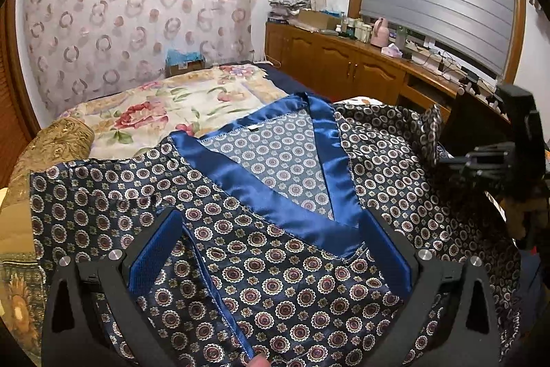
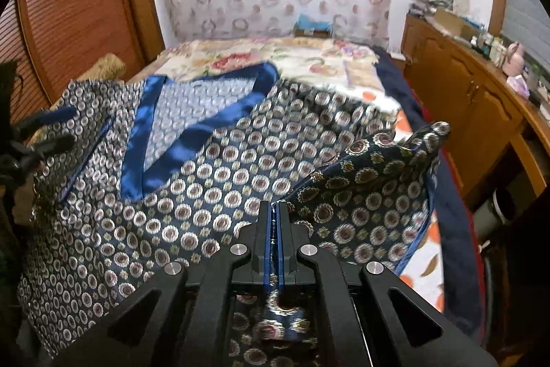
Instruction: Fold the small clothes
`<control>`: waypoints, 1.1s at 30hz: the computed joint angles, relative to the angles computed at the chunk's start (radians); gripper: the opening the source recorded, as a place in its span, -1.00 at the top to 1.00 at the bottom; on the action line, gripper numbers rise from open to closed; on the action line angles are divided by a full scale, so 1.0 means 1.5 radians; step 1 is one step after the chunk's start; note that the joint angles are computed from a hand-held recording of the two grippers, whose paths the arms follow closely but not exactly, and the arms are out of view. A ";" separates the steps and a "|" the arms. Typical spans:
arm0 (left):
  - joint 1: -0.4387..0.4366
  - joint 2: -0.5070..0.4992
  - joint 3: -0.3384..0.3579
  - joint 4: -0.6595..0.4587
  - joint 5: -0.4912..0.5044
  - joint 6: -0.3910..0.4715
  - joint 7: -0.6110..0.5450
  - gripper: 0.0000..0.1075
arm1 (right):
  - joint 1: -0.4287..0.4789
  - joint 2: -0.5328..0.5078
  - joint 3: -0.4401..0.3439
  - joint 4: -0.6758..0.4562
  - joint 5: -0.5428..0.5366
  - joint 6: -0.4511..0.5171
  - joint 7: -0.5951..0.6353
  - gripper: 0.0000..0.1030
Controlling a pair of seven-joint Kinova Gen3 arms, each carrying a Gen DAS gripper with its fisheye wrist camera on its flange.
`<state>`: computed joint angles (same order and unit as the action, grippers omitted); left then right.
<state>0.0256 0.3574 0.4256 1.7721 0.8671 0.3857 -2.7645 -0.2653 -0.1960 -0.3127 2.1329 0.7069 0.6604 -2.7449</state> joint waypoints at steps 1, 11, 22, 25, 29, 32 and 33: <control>-0.006 -0.002 0.005 0.004 0.007 -0.005 -0.010 -0.91 | -0.001 0.006 0.002 0.001 -0.006 -0.004 0.003 0.97; -0.013 -0.007 0.019 0.021 0.044 -0.013 -0.055 -0.91 | -0.015 -0.041 -0.029 -0.016 0.041 0.090 -0.052 0.07; 0.005 -0.015 0.001 0.029 0.078 0.002 -0.093 -0.91 | 0.042 -0.036 0.022 0.058 0.023 0.079 -0.144 0.00; 0.015 -0.014 -0.009 0.029 0.075 0.006 -0.090 -0.91 | 0.051 -0.015 0.047 0.059 0.001 0.032 -0.116 0.02; 0.023 -0.015 -0.015 0.028 0.071 0.007 -0.088 -0.91 | 0.057 0.021 0.040 0.047 0.034 0.019 -0.128 0.22; 0.021 -0.018 -0.011 0.033 0.081 0.003 -0.100 -0.91 | 0.038 0.046 0.031 0.033 0.064 0.044 -0.122 0.87; 0.020 -0.019 -0.011 0.034 0.084 0.002 -0.103 -0.91 | 0.021 0.047 0.041 0.030 0.060 0.045 -0.101 0.91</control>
<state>0.0552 0.3291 0.4091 1.8227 0.9932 0.3888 -2.9188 -0.2332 -0.1250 -0.2514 2.1773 0.7974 0.7282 -2.8969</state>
